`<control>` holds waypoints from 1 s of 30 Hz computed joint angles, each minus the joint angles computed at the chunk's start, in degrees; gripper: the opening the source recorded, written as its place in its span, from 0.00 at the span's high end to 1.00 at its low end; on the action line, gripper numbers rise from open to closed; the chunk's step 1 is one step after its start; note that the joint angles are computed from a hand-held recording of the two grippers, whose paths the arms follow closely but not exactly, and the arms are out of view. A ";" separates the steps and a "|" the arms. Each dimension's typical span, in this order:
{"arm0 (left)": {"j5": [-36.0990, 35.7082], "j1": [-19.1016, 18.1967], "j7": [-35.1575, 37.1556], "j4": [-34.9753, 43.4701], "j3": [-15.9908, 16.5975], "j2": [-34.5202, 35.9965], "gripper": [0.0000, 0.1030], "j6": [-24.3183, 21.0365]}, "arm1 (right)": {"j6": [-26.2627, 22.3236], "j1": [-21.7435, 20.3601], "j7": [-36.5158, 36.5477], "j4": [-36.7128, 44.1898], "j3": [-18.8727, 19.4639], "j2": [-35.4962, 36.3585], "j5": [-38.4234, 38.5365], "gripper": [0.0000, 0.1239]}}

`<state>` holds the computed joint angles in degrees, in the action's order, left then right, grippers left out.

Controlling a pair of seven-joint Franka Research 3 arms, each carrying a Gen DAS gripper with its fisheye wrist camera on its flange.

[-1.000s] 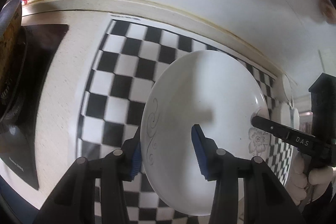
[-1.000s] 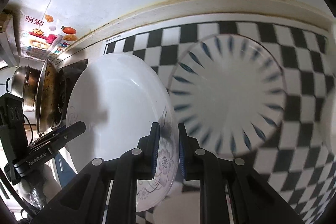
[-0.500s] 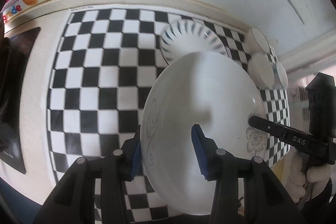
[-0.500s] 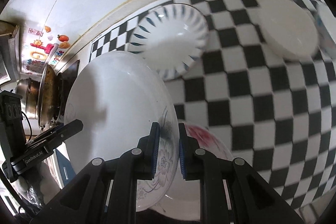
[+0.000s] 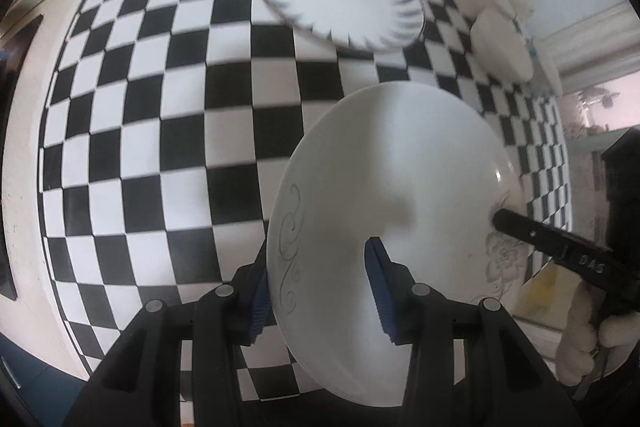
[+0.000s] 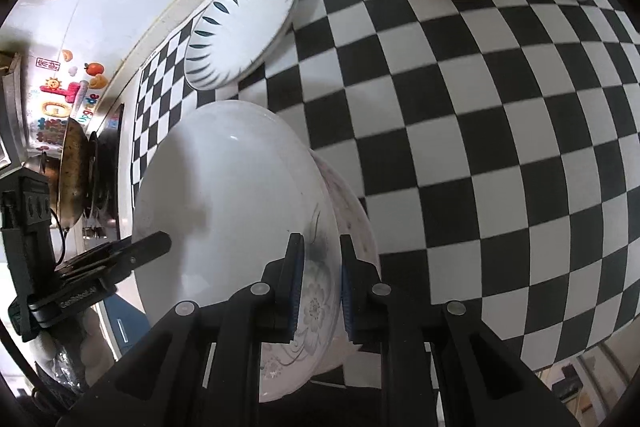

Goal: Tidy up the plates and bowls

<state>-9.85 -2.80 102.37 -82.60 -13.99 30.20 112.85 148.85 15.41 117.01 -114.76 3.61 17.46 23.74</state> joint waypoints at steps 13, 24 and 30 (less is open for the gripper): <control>6.86 -2.58 -2.74 -1.03 1.36 0.11 0.61 -1.74 | -2.31 0.08 -2.76 2.22 -0.21 2.67 -1.70 0.86; 9.19 -2.73 -2.86 -4.55 1.35 -1.44 0.61 0.11 | -8.21 1.16 -1.52 6.53 -1.15 4.51 -6.72 0.86; 10.07 -2.91 -2.90 -6.33 1.50 -2.79 0.61 0.78 | -12.04 1.49 0.56 9.28 -1.46 5.63 -7.91 0.86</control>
